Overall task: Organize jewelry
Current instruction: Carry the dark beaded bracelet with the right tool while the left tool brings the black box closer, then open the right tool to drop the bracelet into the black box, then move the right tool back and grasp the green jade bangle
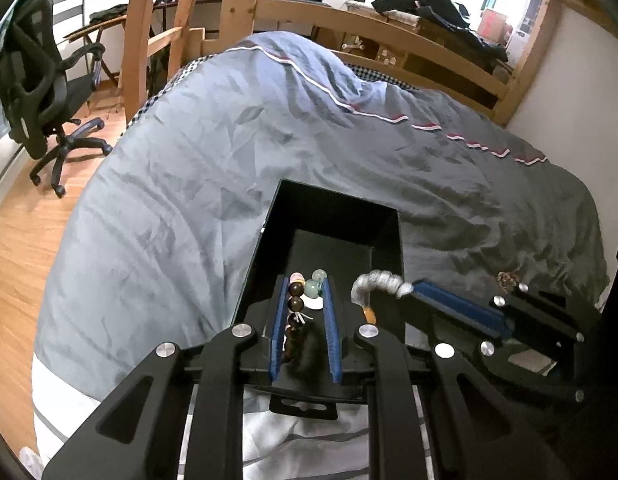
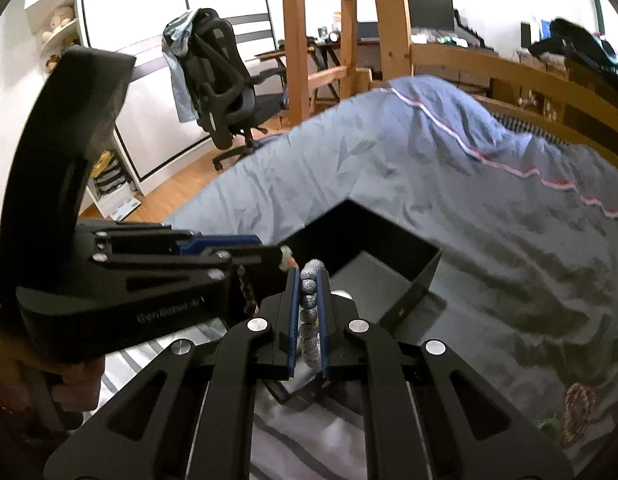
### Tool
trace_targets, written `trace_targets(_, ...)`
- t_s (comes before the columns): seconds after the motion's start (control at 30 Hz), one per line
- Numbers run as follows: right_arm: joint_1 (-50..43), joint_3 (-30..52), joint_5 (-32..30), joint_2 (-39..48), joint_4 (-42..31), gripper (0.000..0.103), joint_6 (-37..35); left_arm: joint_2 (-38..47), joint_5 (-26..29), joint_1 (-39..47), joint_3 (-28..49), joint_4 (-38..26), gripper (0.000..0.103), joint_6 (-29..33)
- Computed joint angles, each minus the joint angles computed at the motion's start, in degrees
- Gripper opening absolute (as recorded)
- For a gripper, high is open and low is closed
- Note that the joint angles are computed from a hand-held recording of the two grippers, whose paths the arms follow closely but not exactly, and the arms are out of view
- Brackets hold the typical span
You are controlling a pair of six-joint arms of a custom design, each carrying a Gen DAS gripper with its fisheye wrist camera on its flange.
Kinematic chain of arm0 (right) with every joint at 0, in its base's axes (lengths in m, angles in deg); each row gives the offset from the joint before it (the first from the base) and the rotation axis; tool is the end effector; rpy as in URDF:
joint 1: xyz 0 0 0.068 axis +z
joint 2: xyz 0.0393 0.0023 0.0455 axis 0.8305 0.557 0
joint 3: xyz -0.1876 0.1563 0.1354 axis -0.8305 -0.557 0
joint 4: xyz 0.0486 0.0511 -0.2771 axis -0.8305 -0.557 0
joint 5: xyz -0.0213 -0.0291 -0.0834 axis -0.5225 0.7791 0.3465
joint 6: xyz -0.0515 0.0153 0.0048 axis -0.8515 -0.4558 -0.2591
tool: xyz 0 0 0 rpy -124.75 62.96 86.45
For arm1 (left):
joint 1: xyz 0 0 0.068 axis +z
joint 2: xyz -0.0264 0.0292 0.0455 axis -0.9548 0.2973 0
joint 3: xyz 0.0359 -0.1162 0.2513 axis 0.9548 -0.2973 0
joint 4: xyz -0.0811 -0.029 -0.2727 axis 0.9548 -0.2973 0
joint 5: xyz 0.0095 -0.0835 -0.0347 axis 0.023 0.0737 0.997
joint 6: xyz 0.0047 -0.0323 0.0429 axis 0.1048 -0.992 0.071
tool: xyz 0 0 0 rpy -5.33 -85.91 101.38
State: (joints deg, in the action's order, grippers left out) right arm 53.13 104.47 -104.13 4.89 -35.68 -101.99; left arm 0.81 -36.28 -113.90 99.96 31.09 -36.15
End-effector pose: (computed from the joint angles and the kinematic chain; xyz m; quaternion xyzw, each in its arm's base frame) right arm 0.1469 0.0103 0.2235 -0.1798 0.8835 0.1868 0.3901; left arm 0.2042 -0.1682 0.2703 0.0244 0.9458 -0.1010 0.3078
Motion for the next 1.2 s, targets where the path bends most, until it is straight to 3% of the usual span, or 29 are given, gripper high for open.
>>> trace_targets(0.1,-1.56,-0.01,-1.22,0.49,-1.1,0.017,-0.5,-0.49,-0.73,0.2,-0.49,0.51,0.017,-0.68)
trace_targets(0.13,-2.5,0.09,-1.81,0.17,-1.7,0.029,-1.05,-0.76,-0.64,0.31,-0.81,0.88,0.018,-0.78)
trace_targets(0.17,-3.43,0.17,-2.5,-0.2,-2.16,0.048,-1.68,-1.07,-0.64,0.34,-1.15,1.32,0.02,-0.87)
trace_targets(0.2,-4.46,0.21,-2.51,-1.46,-2.61,0.057,-1.96,-1.47,-1.12,0.14,-1.5,1.81,0.023,-0.97)
trace_targets(0.3,-9.37,0.43,-3.94,-4.25,-3.65,0.081,-3.42,-2.72,-3.53,-1.24,-2.35,3.49,0.049,-1.31)
trace_targets(0.37,-14.68,1.14,-6.29,-4.17,-4.7,0.097,-5.35,-3.79,-6.19,-2.47,-2.93,4.48,0.078,-1.9)
trace_targets(0.43,-22.07,2.96,-10.99,-1.2,-7.58,0.098,-9.37,-5.59,-9.47,-4.25,-4.2,6.16,0.092,-3.0)
trace_targets(0.63,-38.26,7.11,-14.36,3.4,-13.9,0.099,-23.34,-6.53,-12.67,-10.11,-5.96,11.14,0.094,-1.52)
trace_targets(0.9,-63.06,15.49,-20.71,18.81,-24.44,0.099,-49.94,5.11,-15.28,-22.03,-2.12,16.61,0.094,1.63)
trace_targets(1.03,-70.51,19.15,-21.74,26.24,-26.3,0.099,-57.4,12.39,-15.15,-26.0,1.41,17.87,0.094,2.0)
trace_targets(1.2,-76.32,22.01,-21.75,33.26,-25.33,0.099,-61.62,20.98,-16.27,-28.95,7.27,18.48,0.094,2.69)
